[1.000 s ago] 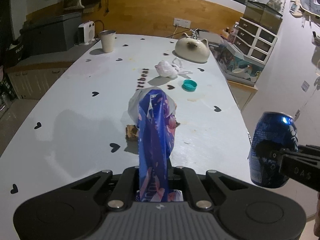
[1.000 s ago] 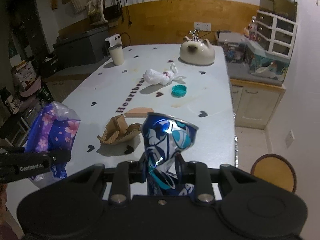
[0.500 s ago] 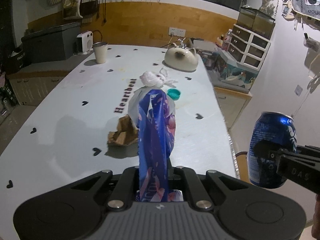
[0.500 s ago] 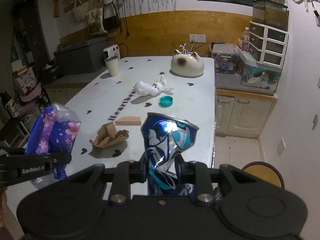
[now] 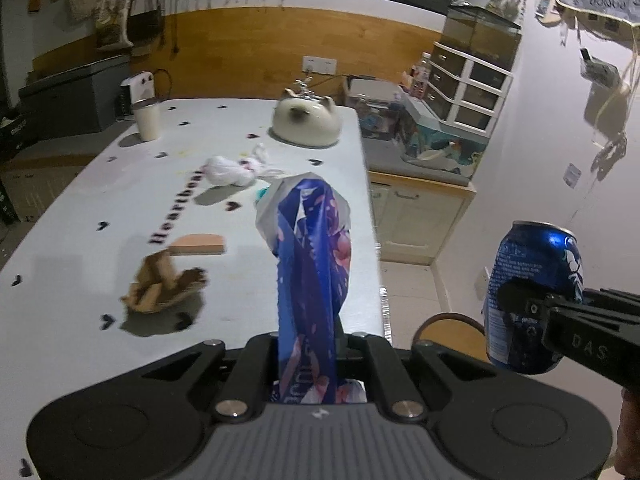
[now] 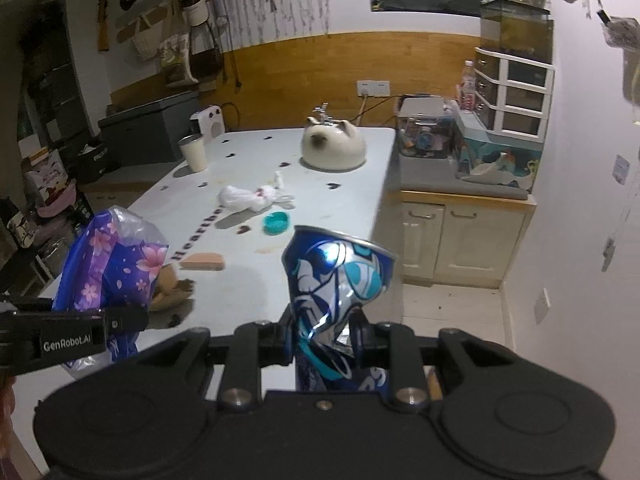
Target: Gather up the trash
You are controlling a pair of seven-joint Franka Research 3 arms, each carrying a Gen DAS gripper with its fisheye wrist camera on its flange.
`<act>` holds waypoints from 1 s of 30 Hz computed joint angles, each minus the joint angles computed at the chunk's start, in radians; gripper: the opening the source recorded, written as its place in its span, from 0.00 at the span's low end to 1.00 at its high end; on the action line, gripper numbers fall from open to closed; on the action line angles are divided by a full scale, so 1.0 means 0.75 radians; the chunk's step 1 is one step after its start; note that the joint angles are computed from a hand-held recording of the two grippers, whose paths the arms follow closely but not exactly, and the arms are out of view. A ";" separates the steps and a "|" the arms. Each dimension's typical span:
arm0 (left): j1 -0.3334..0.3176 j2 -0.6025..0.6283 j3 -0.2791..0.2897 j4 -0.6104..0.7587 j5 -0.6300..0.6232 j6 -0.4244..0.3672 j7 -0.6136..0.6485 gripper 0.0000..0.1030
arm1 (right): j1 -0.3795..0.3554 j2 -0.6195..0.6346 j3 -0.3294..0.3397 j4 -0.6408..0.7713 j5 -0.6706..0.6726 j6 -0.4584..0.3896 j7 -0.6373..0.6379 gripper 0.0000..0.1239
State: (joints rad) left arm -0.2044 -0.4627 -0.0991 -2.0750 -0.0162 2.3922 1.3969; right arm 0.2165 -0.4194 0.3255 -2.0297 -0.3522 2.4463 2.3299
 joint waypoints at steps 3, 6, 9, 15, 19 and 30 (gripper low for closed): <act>-0.008 0.065 -0.045 0.047 0.013 0.012 -0.048 0.09 | 0.001 -0.043 -0.063 -0.058 0.042 0.026 -0.066 0.22; -0.028 0.149 -0.085 0.107 0.024 0.017 -0.087 0.09 | -0.020 -0.080 -0.118 -0.115 0.093 0.050 -0.145 0.22; -0.053 0.246 -0.117 0.176 0.028 0.013 -0.114 0.09 | -0.052 -0.108 -0.161 -0.163 0.145 0.066 -0.226 0.22; -0.103 0.470 -0.173 0.341 0.027 -0.011 -0.127 0.08 | -0.142 -0.129 -0.227 -0.237 0.229 0.072 -0.362 0.22; -0.127 0.630 -0.204 0.472 0.024 -0.051 -0.107 0.08 | -0.218 -0.120 -0.254 -0.280 0.254 0.069 -0.391 0.22; -0.201 1.183 -0.254 0.973 0.053 -0.259 -0.068 0.09 | -0.336 0.040 -0.333 -0.323 0.310 0.085 -0.382 0.21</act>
State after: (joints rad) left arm -0.3552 0.4244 -0.2895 -1.3453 0.0239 2.1979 1.3457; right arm -0.0355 -0.3897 0.0754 -2.2723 -0.1197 2.5104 2.0436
